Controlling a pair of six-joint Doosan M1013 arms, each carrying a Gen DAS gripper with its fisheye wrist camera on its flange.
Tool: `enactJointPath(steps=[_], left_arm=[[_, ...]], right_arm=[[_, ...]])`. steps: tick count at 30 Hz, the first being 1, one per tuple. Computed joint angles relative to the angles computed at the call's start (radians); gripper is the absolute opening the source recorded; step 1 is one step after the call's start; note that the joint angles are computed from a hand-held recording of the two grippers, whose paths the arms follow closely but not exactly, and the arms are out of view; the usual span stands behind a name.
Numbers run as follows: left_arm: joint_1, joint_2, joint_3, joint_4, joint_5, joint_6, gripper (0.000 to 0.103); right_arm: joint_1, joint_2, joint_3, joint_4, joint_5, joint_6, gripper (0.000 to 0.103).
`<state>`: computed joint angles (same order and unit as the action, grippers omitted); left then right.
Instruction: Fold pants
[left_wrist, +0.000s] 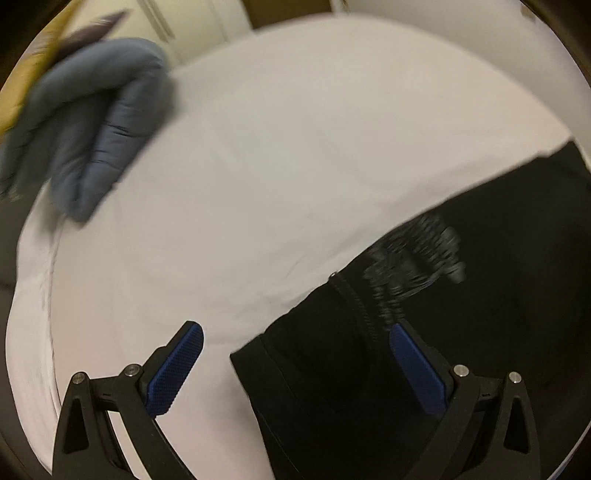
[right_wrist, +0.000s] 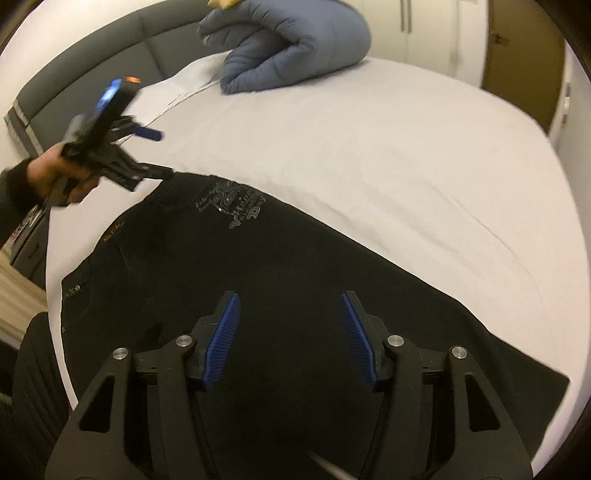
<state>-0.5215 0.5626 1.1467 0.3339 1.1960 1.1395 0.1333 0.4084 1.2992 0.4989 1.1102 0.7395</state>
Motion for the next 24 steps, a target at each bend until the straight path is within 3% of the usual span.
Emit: enactJointPath(steps=[7,11,13,15,17,24], left_arm=[[0.049,0.066,-0.037,-0.127,0.021,0.170,0.103],[0.071,0.096,-0.056,-0.206,0.041,0.220,0.096],[0.084,0.091,-0.052,-0.270,0.023,0.246,0.072],[0.074,0.075,-0.036,-0.257,-0.013,0.258,0.029],[0.054,0.065,-0.023,-0.194,-0.023,0.248,0.007],[0.017,-0.019,0.106,-0.062,-0.164,0.168,0.002]], right_arm=[[0.006,0.082,-0.077,0.007,0.064,-0.073,0.055],[0.028,0.110,-0.108,-0.013,0.075,-0.086,0.055],[0.044,0.121,-0.126,-0.028,0.081,-0.089,0.055],[0.061,0.140,-0.147,-0.042,0.080,-0.090,0.055],[0.075,0.160,-0.179,-0.041,0.086,-0.102,0.055],[0.128,0.220,-0.277,-0.087,0.119,-0.088,0.055]])
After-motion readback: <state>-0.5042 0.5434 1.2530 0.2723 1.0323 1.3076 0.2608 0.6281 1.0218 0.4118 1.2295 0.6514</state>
